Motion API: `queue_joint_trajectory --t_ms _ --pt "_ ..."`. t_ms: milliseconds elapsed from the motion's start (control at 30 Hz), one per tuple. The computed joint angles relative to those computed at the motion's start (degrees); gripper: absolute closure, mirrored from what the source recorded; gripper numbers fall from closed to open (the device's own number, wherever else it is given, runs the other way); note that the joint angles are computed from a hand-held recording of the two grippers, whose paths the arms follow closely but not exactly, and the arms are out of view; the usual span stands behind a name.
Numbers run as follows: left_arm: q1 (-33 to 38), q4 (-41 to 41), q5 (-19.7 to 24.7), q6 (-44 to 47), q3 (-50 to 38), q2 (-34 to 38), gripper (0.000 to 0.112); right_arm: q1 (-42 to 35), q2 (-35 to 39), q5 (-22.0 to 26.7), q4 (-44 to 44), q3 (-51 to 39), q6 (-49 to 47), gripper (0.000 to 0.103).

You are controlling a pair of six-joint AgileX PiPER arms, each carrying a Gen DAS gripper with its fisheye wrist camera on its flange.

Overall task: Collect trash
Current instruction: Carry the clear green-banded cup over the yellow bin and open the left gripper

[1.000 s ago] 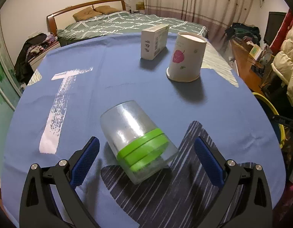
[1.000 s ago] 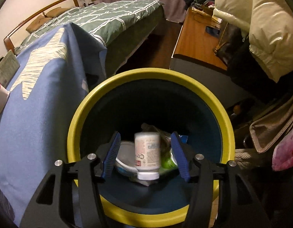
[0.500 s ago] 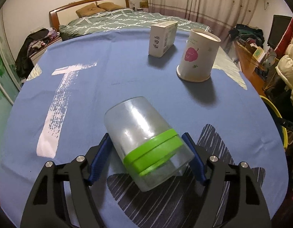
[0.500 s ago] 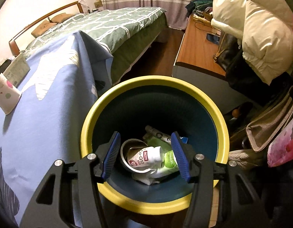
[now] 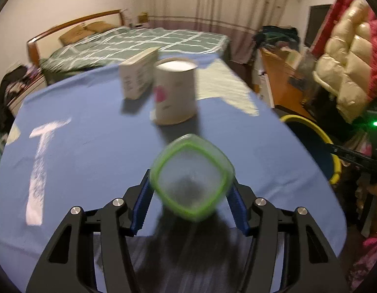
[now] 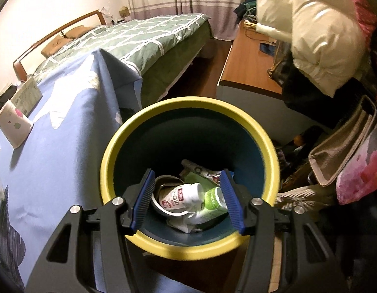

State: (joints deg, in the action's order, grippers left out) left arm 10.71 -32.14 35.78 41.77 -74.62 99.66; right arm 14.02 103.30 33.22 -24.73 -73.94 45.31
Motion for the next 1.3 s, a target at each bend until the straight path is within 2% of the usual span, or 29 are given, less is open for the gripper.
queue_joint_trajectory --t_ms 167,267,400,467,700,1000,1300 --pt "-5.82 0.82 2.7 -1.83 -4.33 1.41 0.055 -1.81 -2.55 -1.39 -0.83 3.1 0.81 0.05" --pt "-8.94 5.14 1.15 -5.98 -6.08 2.6 0.055 -3.55 -3.71 -2.9 0.45 4.84 -0.23 0.05" --pt "-9.71 6.68 2.11 -7.84 -8.72 4.98 0.055 -4.86 -3.9 -4.08 2.49 5.54 -2.8 0.05" --pt "-10.06 7.05 0.76 -8.14 -8.31 5.2 0.056 -5.59 -3.93 -5.05 3.93 5.86 -4.43 0.05" --pt "-13.04 6.31 1.24 -6.81 -10.94 4.96 0.056 -6.8 -5.04 -6.89 5.62 7.43 -6.37 0.05" --pt "-22.85 6.53 9.29 -9.71 -27.82 13.28 0.056 -9.67 -7.96 -7.49 5.62 11.08 -6.45 0.05" --pt "-31.09 13.41 16.79 -20.53 -50.41 30.12 0.056 -13.56 -7.89 -8.93 8.91 13.17 -10.27 0.05"
